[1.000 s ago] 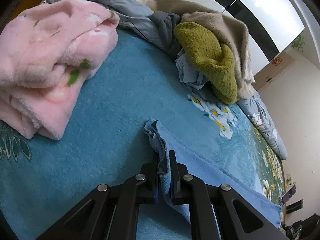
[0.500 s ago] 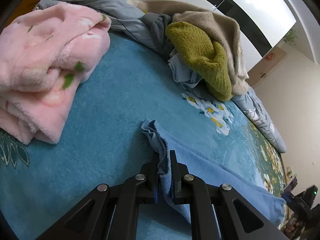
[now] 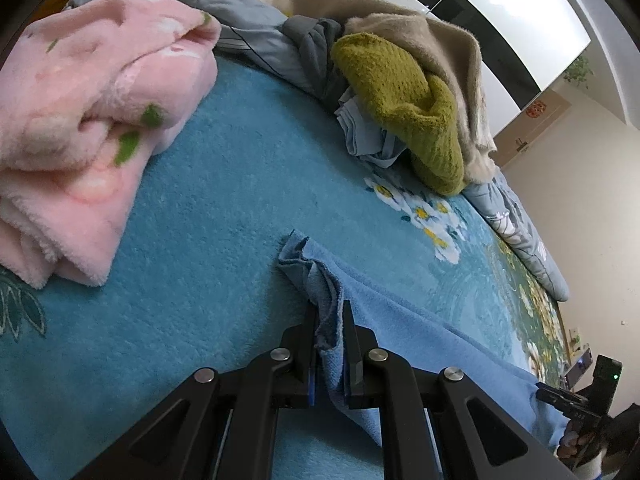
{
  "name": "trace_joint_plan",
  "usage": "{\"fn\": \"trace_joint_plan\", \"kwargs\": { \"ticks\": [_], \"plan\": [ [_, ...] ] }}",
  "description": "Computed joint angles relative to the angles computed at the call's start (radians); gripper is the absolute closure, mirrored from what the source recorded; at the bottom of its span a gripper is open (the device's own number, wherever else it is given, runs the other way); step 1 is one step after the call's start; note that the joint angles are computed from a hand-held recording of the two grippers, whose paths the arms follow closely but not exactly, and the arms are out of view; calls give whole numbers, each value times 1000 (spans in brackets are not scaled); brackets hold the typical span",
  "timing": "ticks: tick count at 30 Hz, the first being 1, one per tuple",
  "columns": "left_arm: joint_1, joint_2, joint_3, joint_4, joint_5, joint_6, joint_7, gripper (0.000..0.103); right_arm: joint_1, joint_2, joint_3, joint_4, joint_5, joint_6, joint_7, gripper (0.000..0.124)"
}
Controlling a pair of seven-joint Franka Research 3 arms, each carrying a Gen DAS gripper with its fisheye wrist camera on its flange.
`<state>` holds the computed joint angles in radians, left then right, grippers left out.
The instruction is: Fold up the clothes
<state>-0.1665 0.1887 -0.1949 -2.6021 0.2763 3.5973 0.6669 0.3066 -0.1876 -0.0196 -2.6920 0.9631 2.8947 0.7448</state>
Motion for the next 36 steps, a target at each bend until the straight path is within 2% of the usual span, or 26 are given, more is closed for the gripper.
{"fn": "trace_joint_plan", "kwargs": {
  "ticks": [2,6,8,14,18,21,23,26,28,30,32,36],
  "plan": [
    [1,5,-2,5,4,1,0,93,-10,-4,15,-9,-53,10,35,107],
    [13,16,-7,10,28,10,-17,93,-17,-1,39,-23,-165,39,108,117],
    [13,16,-5,8,29,16,-17,93,1,-8,34,-33,-174,63,114,122],
    [0,11,2,4,10,28,7,93,89,-51,-37,-37,-52,140,15,122],
    [6,19,-1,5,11,33,-5,93,42,18,2,-11,-143,147,122,122],
    [14,20,-3,3,22,41,-19,93,82,47,-39,21,5,150,32,122],
    [8,19,-1,5,14,37,-16,93,79,49,-38,34,84,149,-12,122],
    [-5,14,2,6,-10,29,-6,93,38,53,10,25,10,153,70,122],
    [-13,7,5,4,-28,23,3,94,41,48,13,19,15,152,73,121],
    [-27,-8,9,-2,-55,19,19,94,71,22,-13,12,119,153,2,121],
    [-62,-33,19,-10,-123,11,70,94,100,-25,-41,-1,268,166,-100,114],
    [-175,-97,31,-11,-373,-13,294,94,114,-145,-65,-40,580,204,-315,109]
  ]
}}
